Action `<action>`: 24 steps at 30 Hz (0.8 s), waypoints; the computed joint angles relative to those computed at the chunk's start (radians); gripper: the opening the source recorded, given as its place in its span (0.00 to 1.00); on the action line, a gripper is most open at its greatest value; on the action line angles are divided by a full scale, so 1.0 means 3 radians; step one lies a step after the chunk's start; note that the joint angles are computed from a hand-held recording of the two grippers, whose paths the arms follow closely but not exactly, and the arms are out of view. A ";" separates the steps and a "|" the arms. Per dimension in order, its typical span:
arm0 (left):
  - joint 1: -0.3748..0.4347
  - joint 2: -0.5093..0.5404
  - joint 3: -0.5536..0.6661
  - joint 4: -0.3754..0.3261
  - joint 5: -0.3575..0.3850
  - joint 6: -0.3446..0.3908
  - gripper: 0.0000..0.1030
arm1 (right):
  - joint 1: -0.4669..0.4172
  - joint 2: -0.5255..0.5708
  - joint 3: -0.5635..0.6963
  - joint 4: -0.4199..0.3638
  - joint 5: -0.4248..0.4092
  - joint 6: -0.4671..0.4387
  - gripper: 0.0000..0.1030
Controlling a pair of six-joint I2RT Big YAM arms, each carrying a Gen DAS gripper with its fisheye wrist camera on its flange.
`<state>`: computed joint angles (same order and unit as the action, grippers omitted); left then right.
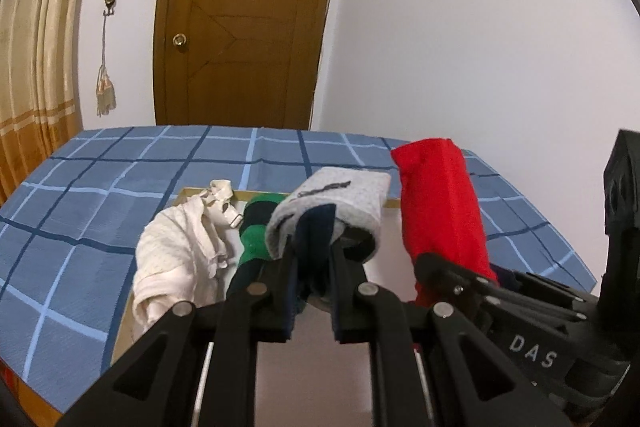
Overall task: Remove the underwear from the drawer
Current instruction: 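Lift both held socks out of the drawer and carry them over the tray, then lower both socks into the tray beside the striped socks and open both tools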
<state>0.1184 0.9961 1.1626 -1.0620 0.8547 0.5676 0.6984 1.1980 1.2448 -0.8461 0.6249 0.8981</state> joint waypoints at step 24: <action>-0.0840 0.0287 0.0010 0.0327 -0.1083 -0.0575 0.10 | -0.0814 0.0530 0.0318 -0.0233 -0.0996 -0.0247 0.41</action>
<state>-0.1338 1.0822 1.1655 -0.9641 0.5297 0.3951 0.4541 1.3570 1.3402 -0.9161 0.3260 0.8239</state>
